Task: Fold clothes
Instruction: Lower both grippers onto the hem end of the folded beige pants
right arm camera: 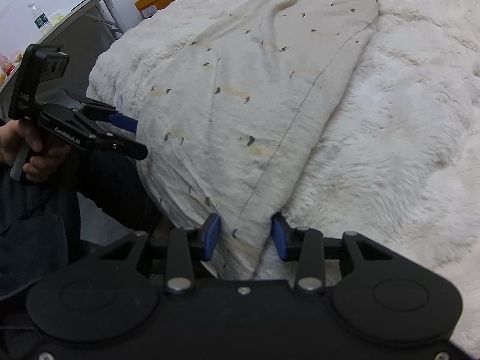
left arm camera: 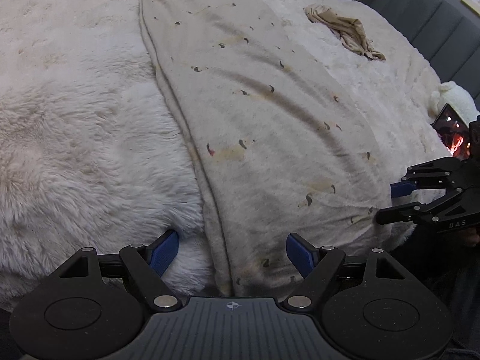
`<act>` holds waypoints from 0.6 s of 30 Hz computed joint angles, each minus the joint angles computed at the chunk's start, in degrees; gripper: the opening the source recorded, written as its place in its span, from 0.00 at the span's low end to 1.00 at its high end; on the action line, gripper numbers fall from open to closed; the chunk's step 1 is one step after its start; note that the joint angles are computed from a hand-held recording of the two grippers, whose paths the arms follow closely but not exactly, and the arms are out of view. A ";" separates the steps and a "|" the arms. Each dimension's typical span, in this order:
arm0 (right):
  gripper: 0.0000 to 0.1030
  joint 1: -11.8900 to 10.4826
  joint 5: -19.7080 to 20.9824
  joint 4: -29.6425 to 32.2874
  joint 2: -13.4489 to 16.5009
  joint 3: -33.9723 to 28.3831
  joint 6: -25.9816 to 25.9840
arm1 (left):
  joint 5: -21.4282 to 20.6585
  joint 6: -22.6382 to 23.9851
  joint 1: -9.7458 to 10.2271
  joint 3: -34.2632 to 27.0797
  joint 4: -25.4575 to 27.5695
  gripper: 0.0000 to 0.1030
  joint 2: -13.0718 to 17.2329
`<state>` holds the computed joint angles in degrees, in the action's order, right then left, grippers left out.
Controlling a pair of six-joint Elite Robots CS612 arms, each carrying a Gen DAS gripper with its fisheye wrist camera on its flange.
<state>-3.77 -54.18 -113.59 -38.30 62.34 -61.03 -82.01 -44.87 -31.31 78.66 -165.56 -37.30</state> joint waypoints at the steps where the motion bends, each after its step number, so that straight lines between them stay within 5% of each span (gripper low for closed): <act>1: 0.39 0.03 -0.08 -0.02 0.02 -0.01 0.04 | -0.25 -0.34 0.07 0.00 -0.40 0.72 0.10; 4: 0.40 0.07 0.10 0.29 0.20 -0.25 0.38 | -1.74 -1.51 0.24 0.52 -1.87 0.69 0.06; 8: 0.41 -0.18 1.89 4.14 1.18 -2.38 1.75 | -4.13 -1.42 0.40 0.68 -2.46 0.48 0.07; 18: 0.41 0.25 0.98 4.64 1.90 -3.40 2.51 | -12.00 1.86 0.90 -3.27 1.33 0.47 2.64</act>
<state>-3.52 -53.19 -108.95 -36.40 58.94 -58.52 -94.01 -43.01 -30.40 75.39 -164.23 -34.66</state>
